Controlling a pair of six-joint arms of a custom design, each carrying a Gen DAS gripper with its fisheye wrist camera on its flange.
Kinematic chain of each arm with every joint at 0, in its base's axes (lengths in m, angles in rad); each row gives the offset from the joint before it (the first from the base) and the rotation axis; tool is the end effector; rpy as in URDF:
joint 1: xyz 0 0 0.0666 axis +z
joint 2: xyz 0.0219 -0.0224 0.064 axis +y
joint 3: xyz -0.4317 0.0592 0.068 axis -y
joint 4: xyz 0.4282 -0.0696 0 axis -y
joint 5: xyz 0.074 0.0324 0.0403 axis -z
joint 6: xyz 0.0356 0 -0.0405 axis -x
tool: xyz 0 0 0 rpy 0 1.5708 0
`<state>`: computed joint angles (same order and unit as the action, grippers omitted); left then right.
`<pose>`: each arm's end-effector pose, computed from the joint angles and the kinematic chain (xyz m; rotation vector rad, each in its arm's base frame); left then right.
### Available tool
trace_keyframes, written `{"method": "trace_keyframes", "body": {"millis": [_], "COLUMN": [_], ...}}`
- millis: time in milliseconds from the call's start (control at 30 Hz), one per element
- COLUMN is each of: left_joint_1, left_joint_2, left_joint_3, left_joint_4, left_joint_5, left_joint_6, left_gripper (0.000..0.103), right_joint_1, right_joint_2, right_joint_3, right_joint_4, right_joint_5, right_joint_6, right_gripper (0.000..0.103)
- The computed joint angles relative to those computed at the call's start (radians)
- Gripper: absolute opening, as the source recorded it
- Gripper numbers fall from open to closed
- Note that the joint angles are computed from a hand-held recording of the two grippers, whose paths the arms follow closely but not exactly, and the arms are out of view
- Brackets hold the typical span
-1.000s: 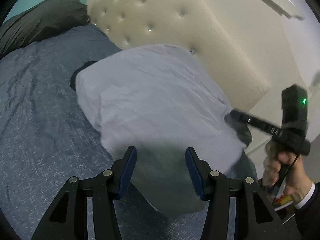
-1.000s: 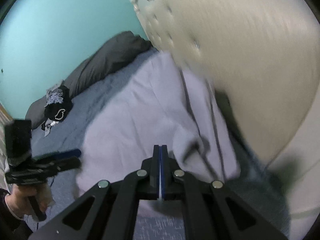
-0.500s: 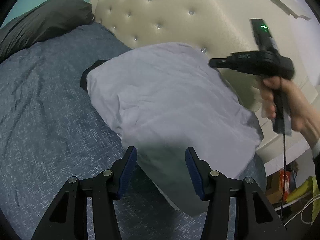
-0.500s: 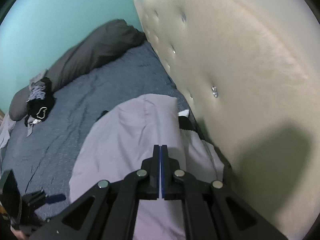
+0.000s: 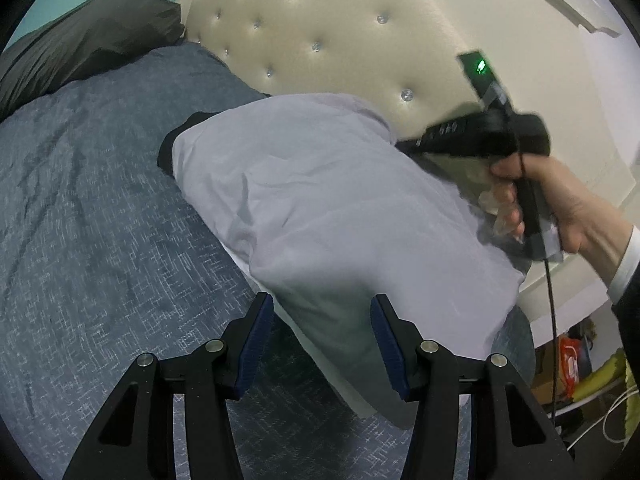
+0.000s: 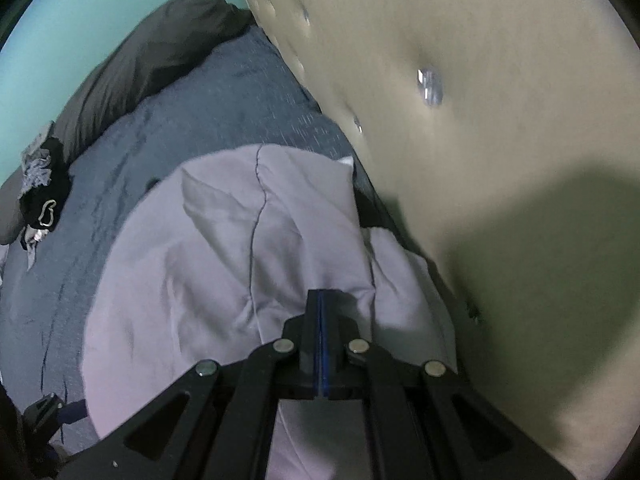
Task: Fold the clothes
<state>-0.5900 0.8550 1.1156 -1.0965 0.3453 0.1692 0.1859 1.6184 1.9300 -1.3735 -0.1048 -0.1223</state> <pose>0.2221 -0.1637 0.5314 0.6803 2.3891 -0.7550 0.5606 0.1088 0.5942 -0.1201 2.6418 0.2426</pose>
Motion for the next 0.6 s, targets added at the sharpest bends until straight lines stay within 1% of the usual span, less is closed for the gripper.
{"method": "trace_keyframes", "body": {"millis": [133,233,333,500,533,600], "left_joint_1": [0.001,0.004,0.015,0.031,0.034,0.040], "left_joint_2": [0.000,-0.003,-0.007,-0.013,-0.014,-0.017], "left_joint_3": [-0.002,-0.003,-0.005,-0.011,-0.011,-0.010], "left_joint_4": [-0.001,-0.005,-0.014,-0.026,-0.028,-0.031], "left_joint_5": [0.004,0.008,0.014,0.024,0.025,0.028], "left_joint_6": [-0.001,-0.004,-0.010,-0.023,-0.026,-0.031], "left_gripper": [0.055,0.055,0.055,0.055,0.055,0.055], "right_joint_1": [0.002,0.011,0.016,0.005,0.003,0.001], "right_joint_2": [-0.011,0.034,0.059,0.090,0.090,0.081], "right_joint_3": [0.047,0.124,0.144,0.128,0.117,0.099], "right_joint_4": [0.062,0.021,-0.015,-0.075,-0.081,-0.067], "right_joint_5": [-0.015,-0.003,0.004,0.005,0.002,-0.005], "right_joint_6": [-0.006,-0.012,-0.020,-0.054,-0.062,-0.070], "right_gripper": [0.000,0.000,0.000,0.000,0.000,0.000]}}
